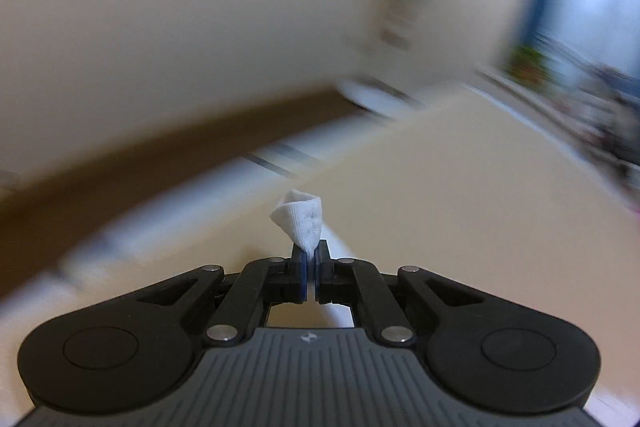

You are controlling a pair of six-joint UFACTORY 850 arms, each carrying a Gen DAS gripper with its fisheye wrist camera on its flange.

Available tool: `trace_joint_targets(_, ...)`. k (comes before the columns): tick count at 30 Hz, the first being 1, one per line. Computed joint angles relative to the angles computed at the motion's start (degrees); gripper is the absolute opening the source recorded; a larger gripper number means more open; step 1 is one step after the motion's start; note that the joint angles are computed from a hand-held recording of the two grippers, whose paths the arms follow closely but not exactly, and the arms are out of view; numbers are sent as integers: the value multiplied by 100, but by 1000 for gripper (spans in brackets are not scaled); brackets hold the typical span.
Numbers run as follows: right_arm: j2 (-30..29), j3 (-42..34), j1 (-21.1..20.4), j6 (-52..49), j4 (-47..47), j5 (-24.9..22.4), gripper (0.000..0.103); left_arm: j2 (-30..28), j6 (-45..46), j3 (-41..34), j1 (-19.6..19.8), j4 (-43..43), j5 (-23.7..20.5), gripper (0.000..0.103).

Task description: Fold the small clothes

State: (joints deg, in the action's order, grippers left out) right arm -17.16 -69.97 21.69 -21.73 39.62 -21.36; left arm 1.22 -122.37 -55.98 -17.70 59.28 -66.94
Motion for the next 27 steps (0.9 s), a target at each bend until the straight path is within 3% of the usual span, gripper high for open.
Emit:
trace_joint_targets(2,21,26,11,-72,-15,-6,19,116,-56,190,238,-267,-797,4)
trace_joint_targets(3,25,32,15,-59,-73,-11,19,215,-90,310,369,-406,-953,7)
trace_joint_targets(6,5,5,2,103,-270,-33,19,594,-310,642,659,-814,-1078,13)
trace_joint_targets(8,-9,-17,0,354,-463,-8,19,761,-296,716,506,-632,-965,13)
trace_joint_targets(10,-30,-48,17,805,-880,22,19,967,43,832,309,-178,-125,16)
trace_joint_targets(12,-53,-78,78,1619,-1701,25,20,991,378,851,90,218,1074,35)
trace_joint_targets(15,-131,-163,185,3327,-3484,-187,20,688,1218,718,-94,425,2693,37)
trace_joint_targets(17,-144,-169,194,3883,-4007,-360,20,365,1634,571,-250,592,2981,37)
trace_joint_targets(19,-106,-112,130,3825,-3916,-384,20,182,1921,548,-211,446,3381,37)
trace_joint_targets(20,-63,-61,88,3671,-3755,-370,20,12,2245,487,-166,46,3425,37)
trace_joint_targets(22,18,37,27,3489,-3588,-363,20,-284,2825,362,-148,-704,3111,34)
trace_joint_targets(23,76,103,19,3602,-3749,-360,21,-374,2956,335,-164,-905,2868,26)
trace_joint_targets(25,153,184,23,4044,-4325,-451,26,-280,2903,373,-264,-856,2700,25)
trace_joint_targets(27,214,254,-102,3870,-4114,-517,31,-90,2836,412,-476,-764,2364,25)
